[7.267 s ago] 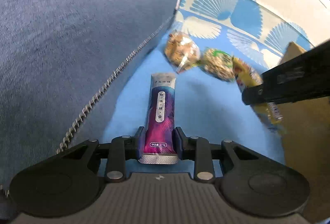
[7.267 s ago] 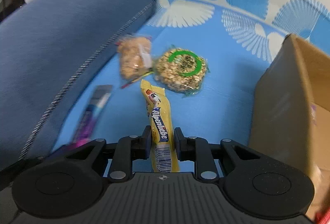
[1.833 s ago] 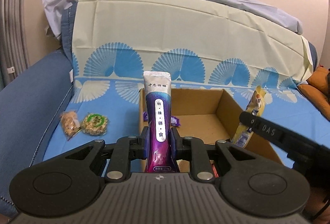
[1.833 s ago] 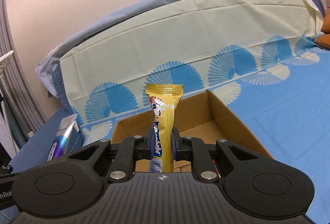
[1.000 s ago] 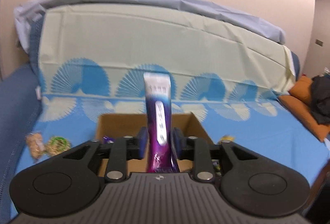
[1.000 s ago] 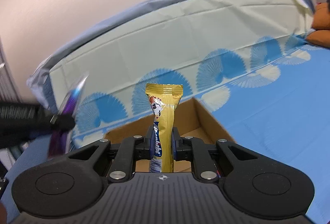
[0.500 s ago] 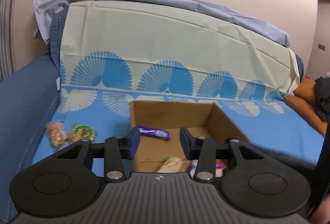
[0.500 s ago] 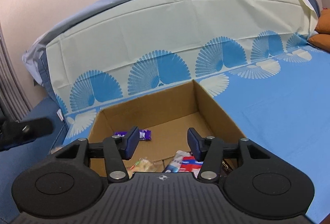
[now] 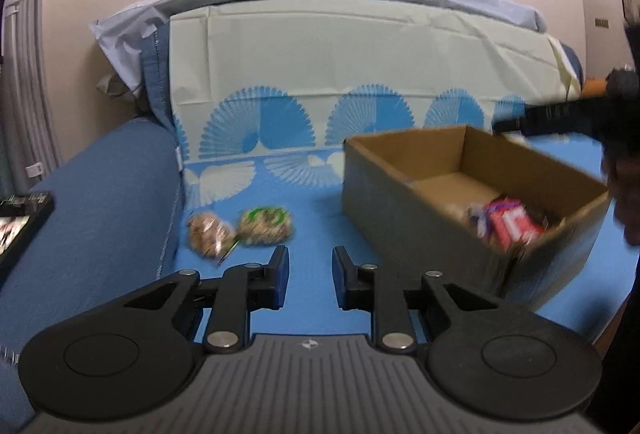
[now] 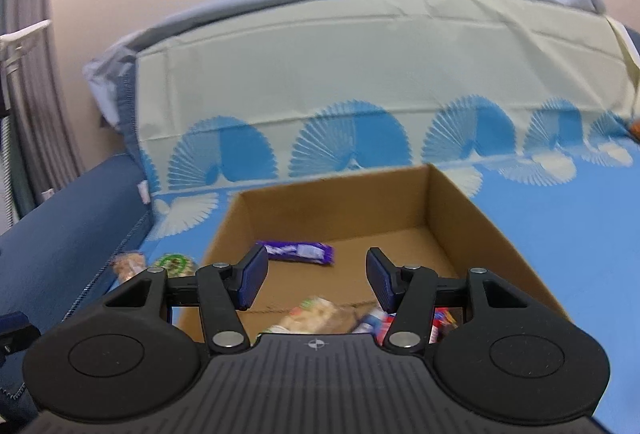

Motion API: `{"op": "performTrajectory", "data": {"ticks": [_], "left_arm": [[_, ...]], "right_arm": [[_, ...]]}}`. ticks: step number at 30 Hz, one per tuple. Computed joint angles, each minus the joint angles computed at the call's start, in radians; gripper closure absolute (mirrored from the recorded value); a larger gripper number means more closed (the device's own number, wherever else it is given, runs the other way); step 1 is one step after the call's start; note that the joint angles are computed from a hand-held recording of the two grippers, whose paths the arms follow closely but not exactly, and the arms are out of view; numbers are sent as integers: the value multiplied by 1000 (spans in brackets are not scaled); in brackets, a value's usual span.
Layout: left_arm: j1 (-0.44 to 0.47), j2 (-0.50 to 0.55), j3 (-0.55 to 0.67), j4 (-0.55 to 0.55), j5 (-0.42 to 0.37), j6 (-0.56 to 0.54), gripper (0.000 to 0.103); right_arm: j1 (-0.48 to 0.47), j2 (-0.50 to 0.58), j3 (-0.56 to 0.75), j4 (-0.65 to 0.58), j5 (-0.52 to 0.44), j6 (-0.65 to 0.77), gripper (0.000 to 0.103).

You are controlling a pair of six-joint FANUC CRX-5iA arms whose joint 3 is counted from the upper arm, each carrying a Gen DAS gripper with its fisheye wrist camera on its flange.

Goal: Organize snacks
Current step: 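Move both tools back to the remaining snacks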

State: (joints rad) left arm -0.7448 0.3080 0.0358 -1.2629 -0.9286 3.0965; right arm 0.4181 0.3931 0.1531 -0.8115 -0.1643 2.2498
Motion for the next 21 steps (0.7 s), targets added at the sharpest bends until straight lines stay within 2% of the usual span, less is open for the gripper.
{"op": "performTrajectory", "data": {"ticks": [3, 4, 6, 11, 13, 15, 19, 21], "left_arm": [[-9, -2, -22, -23, -22, 84, 77], [-16, -6, -28, -48, -30, 121, 77], [-15, -7, -31, -51, -28, 136, 77], [-2, -22, -53, -48, -9, 175, 77], [6, -26, -57, -39, -5, 189, 77], [9, -32, -64, -37, -4, 203, 77], [15, -49, -84, -39, 12, 223, 77], [20, -56, -92, -36, 17, 231, 77]], "right_arm": [[-30, -7, 27, -241, -72, 284, 65], [-33, -8, 33, -272, -94, 323, 66], [-13, -5, 44, -237, -111, 306, 66], [73, 34, 105, 10, -132, 10, 63], [110, 75, 156, 123, -147, -148, 53], [143, 127, 218, 214, -168, -274, 47], [221, 263, 357, 482, -196, -561, 32], [246, 350, 461, 592, -253, -672, 20]]}}
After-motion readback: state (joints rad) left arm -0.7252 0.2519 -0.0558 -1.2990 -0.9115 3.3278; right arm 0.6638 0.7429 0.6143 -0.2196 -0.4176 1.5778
